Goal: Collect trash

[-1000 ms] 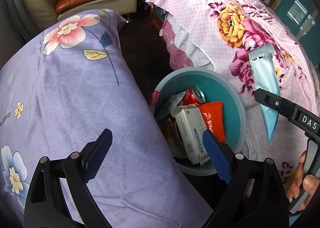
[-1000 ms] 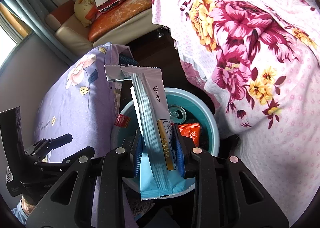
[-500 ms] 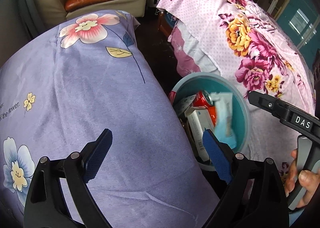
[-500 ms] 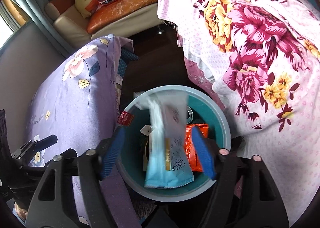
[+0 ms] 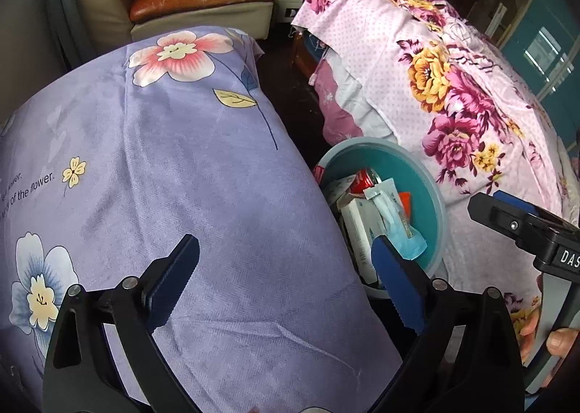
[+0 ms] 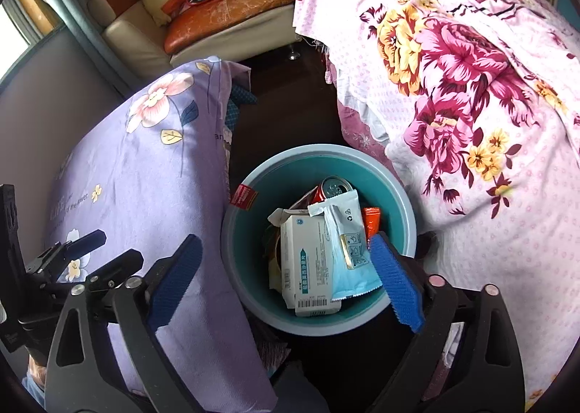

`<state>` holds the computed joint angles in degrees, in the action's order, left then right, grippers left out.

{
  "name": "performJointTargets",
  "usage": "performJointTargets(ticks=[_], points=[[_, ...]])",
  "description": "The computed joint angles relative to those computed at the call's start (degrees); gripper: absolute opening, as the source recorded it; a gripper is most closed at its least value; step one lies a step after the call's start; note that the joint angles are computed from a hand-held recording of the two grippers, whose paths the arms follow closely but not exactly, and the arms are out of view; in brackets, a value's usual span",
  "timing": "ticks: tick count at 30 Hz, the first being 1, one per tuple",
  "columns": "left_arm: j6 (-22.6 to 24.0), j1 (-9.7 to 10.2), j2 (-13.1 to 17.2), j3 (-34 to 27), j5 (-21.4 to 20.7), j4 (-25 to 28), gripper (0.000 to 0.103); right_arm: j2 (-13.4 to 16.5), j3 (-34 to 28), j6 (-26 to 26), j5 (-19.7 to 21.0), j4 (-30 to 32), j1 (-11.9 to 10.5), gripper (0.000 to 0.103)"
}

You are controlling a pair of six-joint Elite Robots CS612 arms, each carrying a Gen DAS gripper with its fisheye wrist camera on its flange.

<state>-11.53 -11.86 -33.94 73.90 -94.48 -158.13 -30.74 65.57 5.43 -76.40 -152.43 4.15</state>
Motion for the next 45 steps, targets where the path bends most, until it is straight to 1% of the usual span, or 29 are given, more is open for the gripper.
performJointTargets(ticks=[1,3,11,14,20,21,26,30,35,41,45], points=[[0.0,0.04,-0.3,0.3,-0.2,0.0,0.098,-0.4,0.7,-0.1,-0.1,-0.7,0.1,0.096],[0.1,0.07,-1.0,1.5,-0.4,-1.0,0.099,-1.2,2.2,-0.3,-0.7,-2.2,0.3,0.096],[0.1,-0.25,-4.1,6.7,1.8,-5.8,0.099,-4.5,7.4,-1.1,-3.1,-6.4,1.1,0.096],[0.0,-0.33,-5.1,8.3,2.3,-7.1,0.099,-5.7,9.4,-1.2,-3.3,-8.2,1.2,0.096],[1.1,-0.97,-6.8,11.4,4.4,-9.9,0.099,-7.2,12.3,-1.4,-3.8,-10.9,1.4,0.096],[1.3,-1.11,-7.1,12.0,4.8,-10.3,0.099,-7.6,13.1,-1.7,-4.3,-11.5,1.5,0.096],[1.8,-1.49,-8.1,14.0,5.8,-11.9,0.099,-8.5,14.7,-2.3,-5.2,-12.4,1.7,0.096],[2.0,-1.73,-8.4,14.7,6.4,-12.0,0.099,-9.0,15.8,-2.5,-5.8,-13.0,1.8,0.096],[2.7,-2.18,-8.5,14.9,8.2,-12.0,0.099,-9.3,16.5,-2.7,-5.9,-13.6,1.7,0.096],[2.2,-2.02,-8.2,14.5,7.2,-11.3,0.099,-9.1,16.2,-2.7,-5.8,-13.4,1.6,0.096],[2.4,-2.03,-7.9,14.1,7.8,-10.7,0.099,-9.1,15.9,-2.5,-5.8,-13.1,1.5,0.096]])
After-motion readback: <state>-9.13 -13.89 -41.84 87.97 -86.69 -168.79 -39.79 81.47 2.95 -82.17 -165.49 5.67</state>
